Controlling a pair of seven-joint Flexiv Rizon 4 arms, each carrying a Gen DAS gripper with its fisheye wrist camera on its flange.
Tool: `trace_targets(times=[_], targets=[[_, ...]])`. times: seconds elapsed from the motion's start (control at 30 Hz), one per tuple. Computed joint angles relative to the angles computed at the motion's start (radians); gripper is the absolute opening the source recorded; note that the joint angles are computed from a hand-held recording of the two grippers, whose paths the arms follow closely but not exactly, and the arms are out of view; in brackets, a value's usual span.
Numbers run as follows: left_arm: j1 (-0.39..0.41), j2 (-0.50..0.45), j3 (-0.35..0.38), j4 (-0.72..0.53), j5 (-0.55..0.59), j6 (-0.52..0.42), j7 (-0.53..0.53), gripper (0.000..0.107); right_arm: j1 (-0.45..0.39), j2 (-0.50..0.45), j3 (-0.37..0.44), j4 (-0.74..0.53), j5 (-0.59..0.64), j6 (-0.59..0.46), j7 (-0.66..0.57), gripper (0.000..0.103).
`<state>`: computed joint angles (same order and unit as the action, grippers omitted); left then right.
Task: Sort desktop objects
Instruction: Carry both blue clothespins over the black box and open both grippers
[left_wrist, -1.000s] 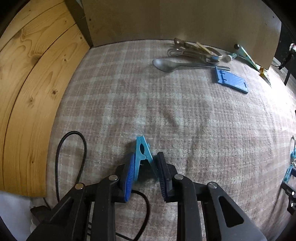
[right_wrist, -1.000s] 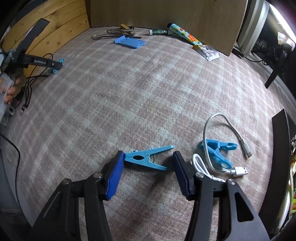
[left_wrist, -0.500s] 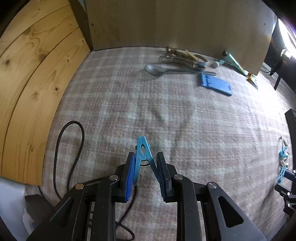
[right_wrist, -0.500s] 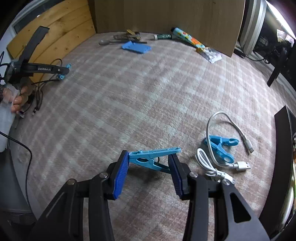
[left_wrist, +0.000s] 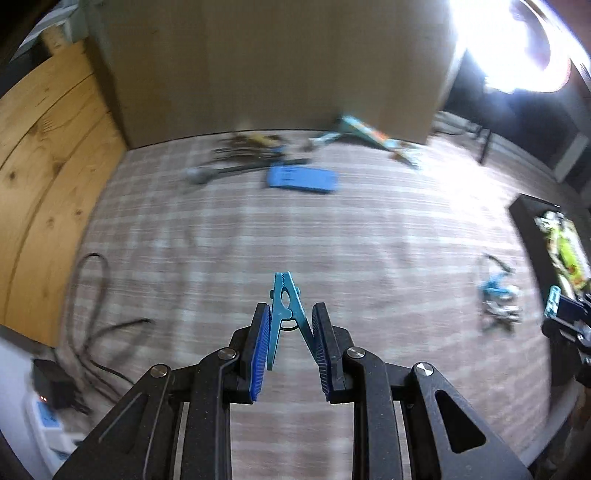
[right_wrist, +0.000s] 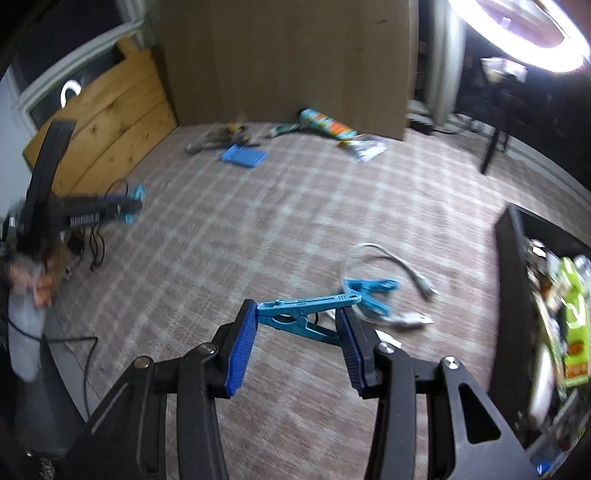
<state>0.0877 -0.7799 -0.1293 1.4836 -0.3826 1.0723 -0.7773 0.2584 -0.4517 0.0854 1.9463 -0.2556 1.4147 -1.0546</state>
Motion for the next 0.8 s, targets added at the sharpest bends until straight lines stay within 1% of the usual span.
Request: trace_targets(times=[0.17, 0.23, 0.3, 0.47, 0.53, 0.7, 0.73, 0.77, 0.8], targets=[[-0.01, 0.1, -0.092, 0.155, -0.054, 0.054, 0.065, 0.022, 0.019, 0.099, -0.095, 0.135, -0.026, 0.07, 0.107, 0.043], [-0.02, 0.138, -0.127, 0.207, -0.09, 0.053, 0.092, 0.022, 0.005, 0.132, -0.113, 0.183, -0.034, 0.091, 0.136, 0.043], [-0.044, 0.163, -0.141, 0.24, -0.11, 0.055, 0.115, 0.022, -0.013, 0.175, -0.131, 0.237, -0.047, 0.102, 0.161, 0.043], [-0.119, 0.223, -0.178, 0.324, -0.155, 0.069, 0.168, 0.022, -0.11, 0.259, -0.123, 0.335, -0.04, 0.122, 0.173, 0.043], [-0.152, 0.244, -0.187, 0.353, -0.174, 0.079, 0.175, 0.022, -0.138, 0.303, -0.15, 0.384, -0.069, 0.134, 0.193, 0.043], [-0.234, 0.271, -0.2, 0.395, -0.197, 0.094, 0.173, 0.022, -0.236, 0.373, -0.178, 0.459, -0.152, 0.139, 0.235, 0.043], [-0.25, 0.276, -0.205, 0.404, -0.201, 0.098, 0.172, 0.022, -0.263, 0.381, -0.166, 0.465, -0.131, 0.135, 0.217, 0.043], [-0.262, 0.28, -0.208, 0.411, -0.204, 0.101, 0.171, 0.022, -0.294, 0.387, -0.143, 0.463, -0.077, 0.124, 0.17, 0.043], [-0.278, 0.282, -0.212, 0.416, -0.205, 0.104, 0.169, 0.022, -0.316, 0.393, -0.134, 0.466, -0.051, 0.122, 0.146, 0.043]])
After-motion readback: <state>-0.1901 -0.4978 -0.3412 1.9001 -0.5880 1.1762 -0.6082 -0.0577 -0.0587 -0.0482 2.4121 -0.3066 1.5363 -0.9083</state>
